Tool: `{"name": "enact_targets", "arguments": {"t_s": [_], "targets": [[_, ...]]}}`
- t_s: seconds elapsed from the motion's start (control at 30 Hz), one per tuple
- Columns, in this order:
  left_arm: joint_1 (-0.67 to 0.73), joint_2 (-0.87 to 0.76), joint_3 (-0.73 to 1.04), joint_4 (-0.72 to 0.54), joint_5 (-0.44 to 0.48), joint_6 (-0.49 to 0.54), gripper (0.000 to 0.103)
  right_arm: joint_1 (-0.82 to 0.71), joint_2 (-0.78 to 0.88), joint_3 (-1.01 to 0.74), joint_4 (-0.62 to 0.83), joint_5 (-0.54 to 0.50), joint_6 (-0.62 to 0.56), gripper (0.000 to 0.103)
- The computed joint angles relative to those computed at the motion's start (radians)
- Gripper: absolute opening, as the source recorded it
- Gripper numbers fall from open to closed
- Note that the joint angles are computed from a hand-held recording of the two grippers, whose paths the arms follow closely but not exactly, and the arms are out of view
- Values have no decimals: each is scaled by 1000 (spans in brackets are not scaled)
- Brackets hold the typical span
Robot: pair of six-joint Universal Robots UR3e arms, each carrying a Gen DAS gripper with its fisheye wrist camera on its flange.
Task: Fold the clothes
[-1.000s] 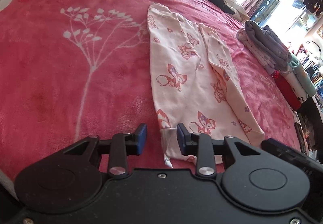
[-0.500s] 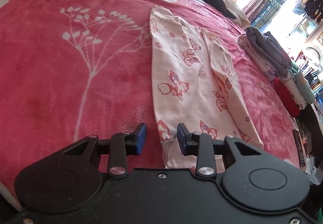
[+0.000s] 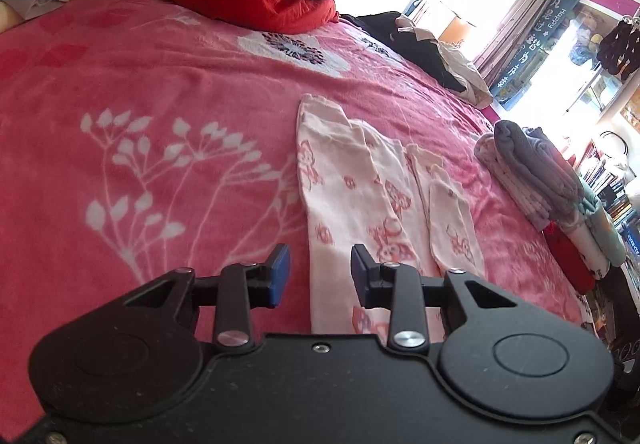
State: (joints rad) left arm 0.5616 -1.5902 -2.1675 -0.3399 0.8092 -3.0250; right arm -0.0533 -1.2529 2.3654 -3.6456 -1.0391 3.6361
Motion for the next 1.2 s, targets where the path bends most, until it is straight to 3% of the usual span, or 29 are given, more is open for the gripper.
{"name": "enact_targets", "arguments": {"t_s": [0.23,0.37,0.5,0.7,0.83,0.93,1.2], "targets": [[-98,-309,271,139,41,-49,30,-29,167,-131,-50,70,52,57],[-116,-417,369,211,31,-82,25,-17,260,-159,-174,55,72,57],[-153,-495,477,220,74,-70,22,16,274,-165,-201,3,30,58],[-167,-577,599,185,95,-101,22,11,288,-156,-238,6,26,58],[-172,-595,647,123,95,-79,16,6,305,-154,-270,12,30,58],[-185,-579,625,138,123,-39,4,2,318,-149,-300,17,34,58],[-139,-447,456,278,144,-76,3,6,350,-146,-361,8,31,58]]}}
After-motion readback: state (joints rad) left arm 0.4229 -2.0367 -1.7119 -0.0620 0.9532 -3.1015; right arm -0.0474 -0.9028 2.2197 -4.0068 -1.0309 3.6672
